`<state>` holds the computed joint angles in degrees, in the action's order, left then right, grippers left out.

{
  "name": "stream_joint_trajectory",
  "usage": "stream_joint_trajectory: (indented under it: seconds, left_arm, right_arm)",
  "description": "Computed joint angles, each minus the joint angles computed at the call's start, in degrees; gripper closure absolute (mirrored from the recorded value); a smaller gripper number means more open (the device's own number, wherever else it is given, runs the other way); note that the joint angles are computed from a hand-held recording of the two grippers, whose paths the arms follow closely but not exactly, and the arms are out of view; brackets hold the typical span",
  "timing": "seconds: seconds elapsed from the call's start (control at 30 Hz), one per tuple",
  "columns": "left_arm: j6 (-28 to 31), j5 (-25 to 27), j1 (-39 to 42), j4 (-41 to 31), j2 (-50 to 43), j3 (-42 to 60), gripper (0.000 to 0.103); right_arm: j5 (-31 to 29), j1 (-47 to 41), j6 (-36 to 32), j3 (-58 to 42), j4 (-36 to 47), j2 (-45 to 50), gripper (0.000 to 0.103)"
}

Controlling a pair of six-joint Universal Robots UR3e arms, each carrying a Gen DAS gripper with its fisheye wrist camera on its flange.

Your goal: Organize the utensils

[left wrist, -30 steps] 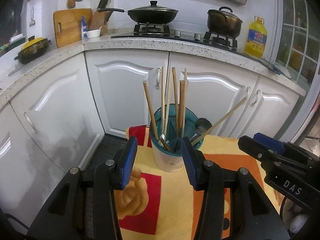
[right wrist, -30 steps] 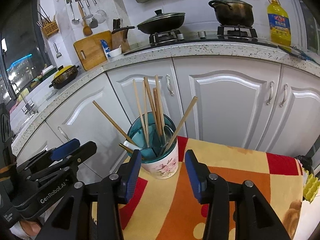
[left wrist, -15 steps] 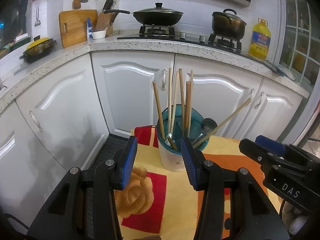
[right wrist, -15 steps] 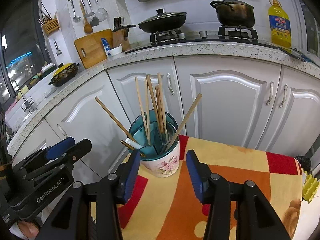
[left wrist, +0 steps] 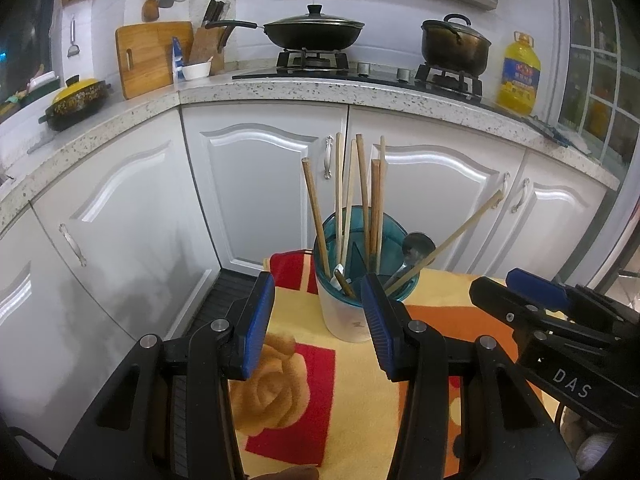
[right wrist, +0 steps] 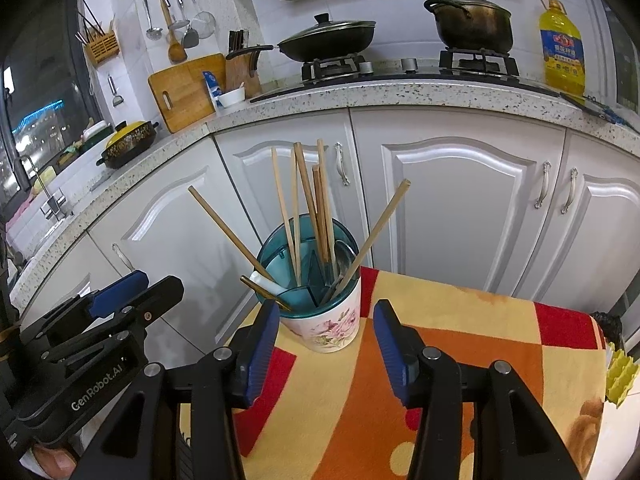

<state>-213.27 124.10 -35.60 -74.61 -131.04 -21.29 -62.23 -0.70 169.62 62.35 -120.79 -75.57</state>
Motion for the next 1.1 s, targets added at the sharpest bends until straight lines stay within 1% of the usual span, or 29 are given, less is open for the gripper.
stream_joint_trajectory:
  seconds: [1.1]
  left_arm:
    - [-0.18,0.04,0.32,2.18,1.64,-4.00,0.059]
  right_arm:
    - [-0.89,1.06,-0.53,-2.17,1.28,1.91,0.055]
